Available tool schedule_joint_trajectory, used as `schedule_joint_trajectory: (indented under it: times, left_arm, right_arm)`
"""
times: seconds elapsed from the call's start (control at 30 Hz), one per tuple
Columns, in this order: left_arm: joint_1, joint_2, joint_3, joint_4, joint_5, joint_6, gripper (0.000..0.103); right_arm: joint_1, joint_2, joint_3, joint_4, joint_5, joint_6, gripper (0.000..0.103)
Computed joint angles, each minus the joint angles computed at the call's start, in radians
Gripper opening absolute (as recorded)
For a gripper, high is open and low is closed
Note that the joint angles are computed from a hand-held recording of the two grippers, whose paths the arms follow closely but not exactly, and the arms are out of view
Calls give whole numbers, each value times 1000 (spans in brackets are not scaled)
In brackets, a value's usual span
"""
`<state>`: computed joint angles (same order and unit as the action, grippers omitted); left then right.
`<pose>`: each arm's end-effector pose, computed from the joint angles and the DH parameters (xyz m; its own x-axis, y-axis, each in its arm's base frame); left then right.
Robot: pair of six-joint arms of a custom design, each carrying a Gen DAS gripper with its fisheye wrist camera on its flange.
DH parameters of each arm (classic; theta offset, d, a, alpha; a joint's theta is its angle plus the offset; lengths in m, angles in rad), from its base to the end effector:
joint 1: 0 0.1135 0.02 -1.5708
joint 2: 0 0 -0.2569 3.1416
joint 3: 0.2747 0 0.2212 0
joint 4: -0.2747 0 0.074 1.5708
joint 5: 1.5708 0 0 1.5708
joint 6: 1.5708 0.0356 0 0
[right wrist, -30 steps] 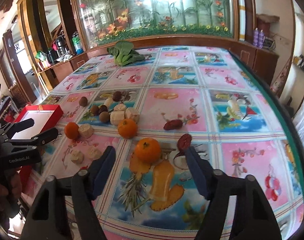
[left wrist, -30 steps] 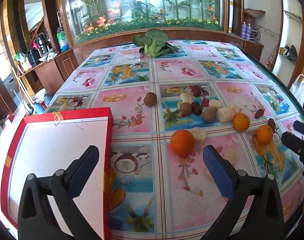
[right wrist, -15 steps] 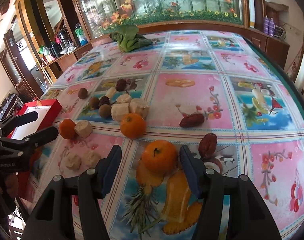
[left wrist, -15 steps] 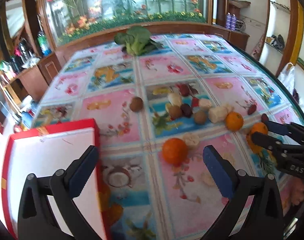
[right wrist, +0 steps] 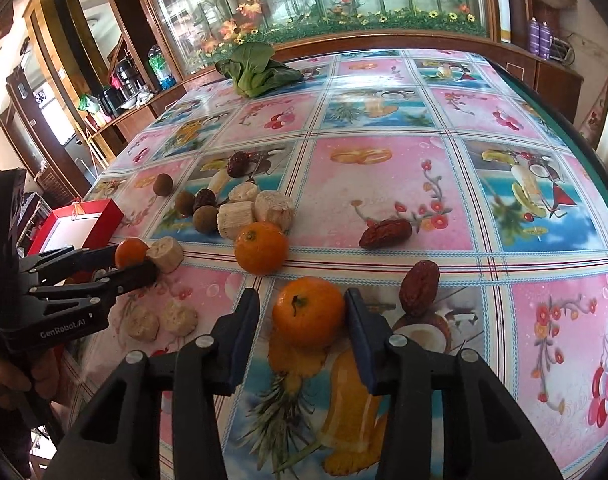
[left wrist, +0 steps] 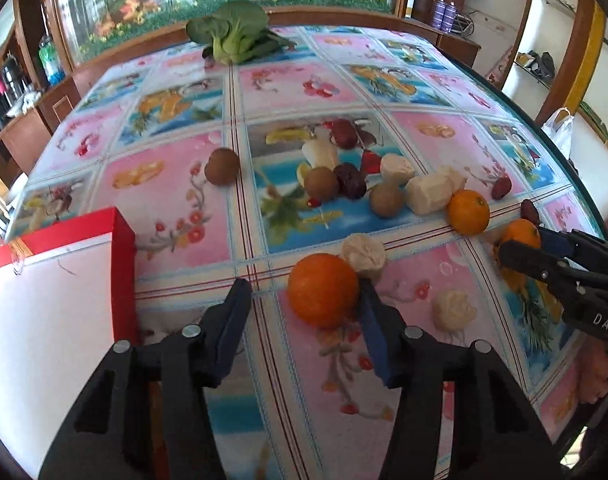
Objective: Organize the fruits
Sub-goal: 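Grasp an orange with the left tool while the right tool grasps another orange, then carry both oranges over the white tray and open both tools to drop them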
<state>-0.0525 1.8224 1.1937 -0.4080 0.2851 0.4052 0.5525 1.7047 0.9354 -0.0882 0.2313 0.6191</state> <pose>0.3455 -0.0282 0.1925 -0.7137 0.4163 -0.5633 0.5165 0.8560 -0.0218 0.2767 0.1610 0.1809 -0.7466 0.2033 -0.6335 0.0615 0.9692 0.2385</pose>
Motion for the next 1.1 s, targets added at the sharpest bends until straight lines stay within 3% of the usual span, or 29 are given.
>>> schedule_joint_trajectory:
  times: [0.03,0.13,0.4,0.63,0.87,1.1]
  left_arm:
    - [-3,-3,-4,-2,9,10,46]
    - [-10,-18,-24,9,20,20,36]
    - [8,-55,-47,-3,51,15,35]
    - [148,-218,-99,-79,184,56,35]
    - [410,-339,-147,-139,266,175,35]
    - [617,-285,-152,-83,247,224,35]
  right_arm:
    - [-2,1,0,0,1,1,35]
    - [-7,0,0,3,-6,1,35]
    - [-13,-22,-30,47,-23,16,34]
    - [71,-31,-19,117,-20,26,34]
    - [234,144,259,56,-24,-53,34]
    - [332,388,649,-94,-42,-92,34]
